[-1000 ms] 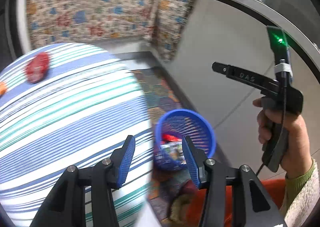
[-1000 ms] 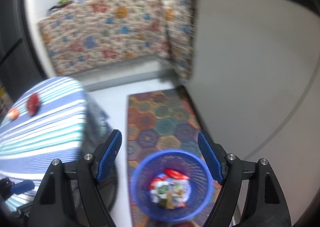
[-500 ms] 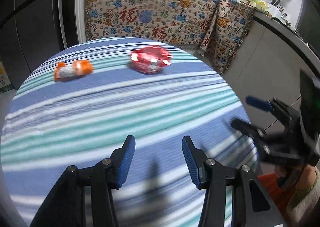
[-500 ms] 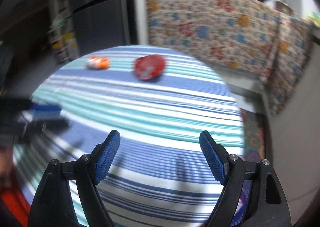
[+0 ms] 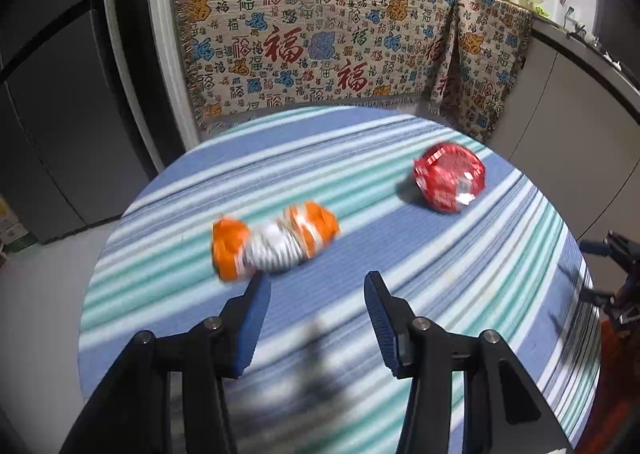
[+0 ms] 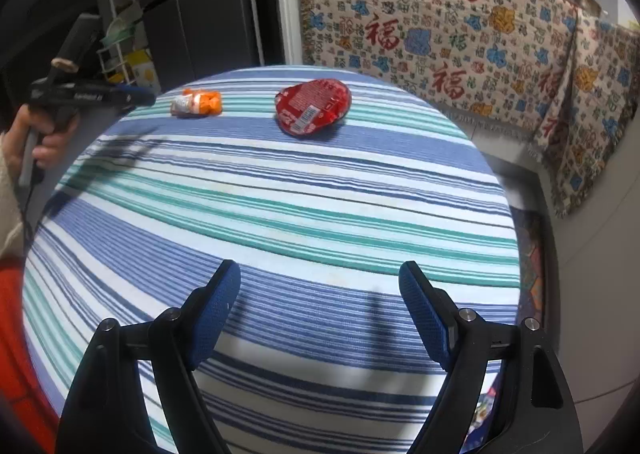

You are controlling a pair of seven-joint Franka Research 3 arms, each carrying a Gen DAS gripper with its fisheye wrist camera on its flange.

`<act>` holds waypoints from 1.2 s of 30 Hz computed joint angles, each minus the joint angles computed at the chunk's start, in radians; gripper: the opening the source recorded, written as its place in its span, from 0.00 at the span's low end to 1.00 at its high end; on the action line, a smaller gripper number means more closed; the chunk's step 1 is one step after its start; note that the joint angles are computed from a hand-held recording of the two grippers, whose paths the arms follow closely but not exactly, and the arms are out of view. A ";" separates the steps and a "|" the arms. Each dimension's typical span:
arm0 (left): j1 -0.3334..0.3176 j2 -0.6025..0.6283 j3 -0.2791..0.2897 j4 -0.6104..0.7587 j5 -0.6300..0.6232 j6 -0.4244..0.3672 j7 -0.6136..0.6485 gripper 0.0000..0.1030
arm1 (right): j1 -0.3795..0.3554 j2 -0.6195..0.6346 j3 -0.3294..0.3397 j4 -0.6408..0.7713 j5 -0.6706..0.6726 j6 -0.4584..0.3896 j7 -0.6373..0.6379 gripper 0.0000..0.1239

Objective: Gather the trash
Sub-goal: 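Move both open tools back over the table toward the remaining trash, then grasp the orange-and-white wrapped snack with the left tool while the right tool grasps the red cup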

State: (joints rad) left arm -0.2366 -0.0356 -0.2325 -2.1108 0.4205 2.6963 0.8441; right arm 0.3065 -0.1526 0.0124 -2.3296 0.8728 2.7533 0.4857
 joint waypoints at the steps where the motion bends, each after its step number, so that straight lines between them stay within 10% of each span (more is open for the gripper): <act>1: 0.004 0.022 0.002 0.024 0.019 -0.008 -0.008 0.48 | 0.000 0.004 0.002 0.003 -0.002 0.002 0.005 0.67; 8: 0.001 0.132 0.027 0.113 0.158 0.036 -0.171 0.56 | 0.002 0.033 0.014 0.028 -0.018 -0.006 0.022 0.67; 15: -0.042 0.204 0.048 0.185 0.242 -0.094 -0.136 0.56 | 0.002 0.027 0.018 0.014 -0.028 -0.010 0.003 0.67; 21: -0.074 0.187 0.036 0.178 0.294 -0.151 -0.206 0.19 | 0.004 0.009 0.009 0.004 -0.012 -0.006 -0.020 0.67; 36: -0.184 0.004 -0.087 -0.004 0.243 -0.168 -0.437 0.15 | 0.011 -0.058 -0.027 -0.025 0.089 -0.015 -0.097 0.67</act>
State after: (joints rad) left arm -0.4205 -0.0315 -0.3200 -2.1150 0.6631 2.5287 0.4073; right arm 0.3172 -0.2109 -0.0145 -2.3542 0.9619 2.7384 0.3888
